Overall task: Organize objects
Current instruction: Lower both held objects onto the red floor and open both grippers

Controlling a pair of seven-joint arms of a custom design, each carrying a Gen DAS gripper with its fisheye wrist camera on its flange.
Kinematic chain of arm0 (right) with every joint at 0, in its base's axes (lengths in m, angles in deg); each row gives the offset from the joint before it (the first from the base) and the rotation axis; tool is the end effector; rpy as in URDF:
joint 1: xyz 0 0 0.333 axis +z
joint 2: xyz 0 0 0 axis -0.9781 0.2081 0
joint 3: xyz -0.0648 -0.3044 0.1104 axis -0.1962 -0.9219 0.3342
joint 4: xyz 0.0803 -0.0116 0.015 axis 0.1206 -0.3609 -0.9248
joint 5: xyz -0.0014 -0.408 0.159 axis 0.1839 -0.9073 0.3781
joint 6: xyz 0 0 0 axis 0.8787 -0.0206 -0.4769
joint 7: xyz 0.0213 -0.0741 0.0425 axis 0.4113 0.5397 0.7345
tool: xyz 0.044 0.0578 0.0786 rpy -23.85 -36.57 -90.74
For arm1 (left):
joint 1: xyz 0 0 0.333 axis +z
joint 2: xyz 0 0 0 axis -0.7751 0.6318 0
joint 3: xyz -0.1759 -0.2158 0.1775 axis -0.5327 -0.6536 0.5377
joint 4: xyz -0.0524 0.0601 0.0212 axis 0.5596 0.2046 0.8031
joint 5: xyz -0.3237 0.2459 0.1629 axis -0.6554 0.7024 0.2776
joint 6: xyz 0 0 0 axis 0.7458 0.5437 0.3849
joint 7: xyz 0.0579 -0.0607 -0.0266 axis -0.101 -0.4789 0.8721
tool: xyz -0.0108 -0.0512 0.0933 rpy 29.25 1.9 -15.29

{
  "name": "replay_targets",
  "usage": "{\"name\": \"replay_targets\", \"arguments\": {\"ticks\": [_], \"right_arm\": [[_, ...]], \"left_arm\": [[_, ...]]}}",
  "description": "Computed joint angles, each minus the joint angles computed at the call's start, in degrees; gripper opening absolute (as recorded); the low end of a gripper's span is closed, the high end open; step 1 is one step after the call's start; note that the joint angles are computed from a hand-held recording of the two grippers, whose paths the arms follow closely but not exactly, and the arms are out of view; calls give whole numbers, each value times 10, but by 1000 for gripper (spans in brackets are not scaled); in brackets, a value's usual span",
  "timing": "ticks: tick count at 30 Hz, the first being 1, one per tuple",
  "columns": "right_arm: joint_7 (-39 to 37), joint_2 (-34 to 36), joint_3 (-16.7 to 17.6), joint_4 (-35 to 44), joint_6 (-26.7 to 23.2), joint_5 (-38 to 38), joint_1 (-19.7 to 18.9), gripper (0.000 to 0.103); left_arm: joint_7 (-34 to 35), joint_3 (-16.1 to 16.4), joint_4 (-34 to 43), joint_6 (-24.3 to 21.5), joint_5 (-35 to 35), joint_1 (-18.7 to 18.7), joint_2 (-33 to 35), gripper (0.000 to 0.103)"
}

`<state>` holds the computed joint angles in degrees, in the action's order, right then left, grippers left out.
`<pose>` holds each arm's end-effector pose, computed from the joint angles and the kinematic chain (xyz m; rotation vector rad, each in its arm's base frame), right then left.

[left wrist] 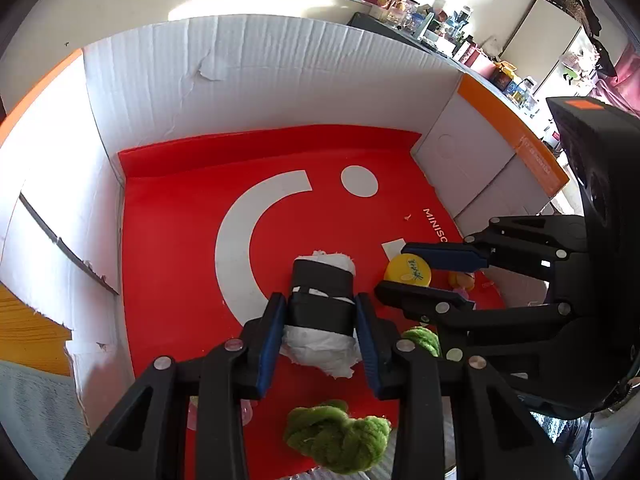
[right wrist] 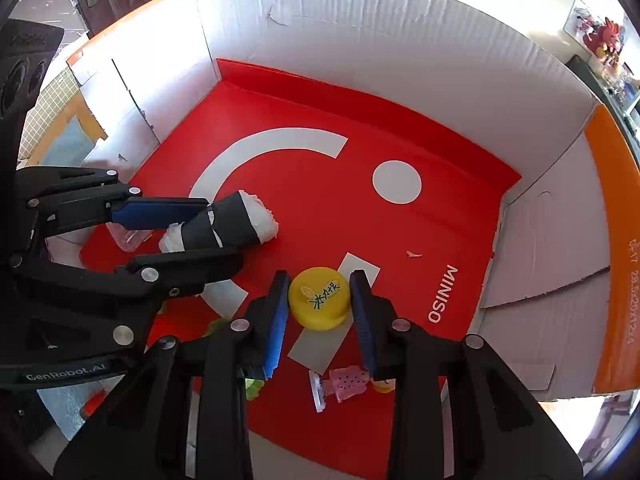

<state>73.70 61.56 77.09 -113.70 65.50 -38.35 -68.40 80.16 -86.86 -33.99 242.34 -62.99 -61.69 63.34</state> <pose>0.5395 0.0685 0.4106 -2.3428 1.4450 -0.2567 0.5771 -0.2543 0.3973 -1.5811 2.5042 -0.8619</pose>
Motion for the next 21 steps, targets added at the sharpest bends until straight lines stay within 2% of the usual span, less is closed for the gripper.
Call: {"name": "replay_targets", "arguments": {"ticks": [6, 21], "right_arm": [[-4, -7, -3, -3, -7, 3, -2, 30], [-16, -37, -13, -24, -19, 5, -8, 30]], "left_arm": [[6, -1, 0, -3, -16, 1, -2, 42], [17, 1, -5, -3, -25, -3, -10, 42]]}}
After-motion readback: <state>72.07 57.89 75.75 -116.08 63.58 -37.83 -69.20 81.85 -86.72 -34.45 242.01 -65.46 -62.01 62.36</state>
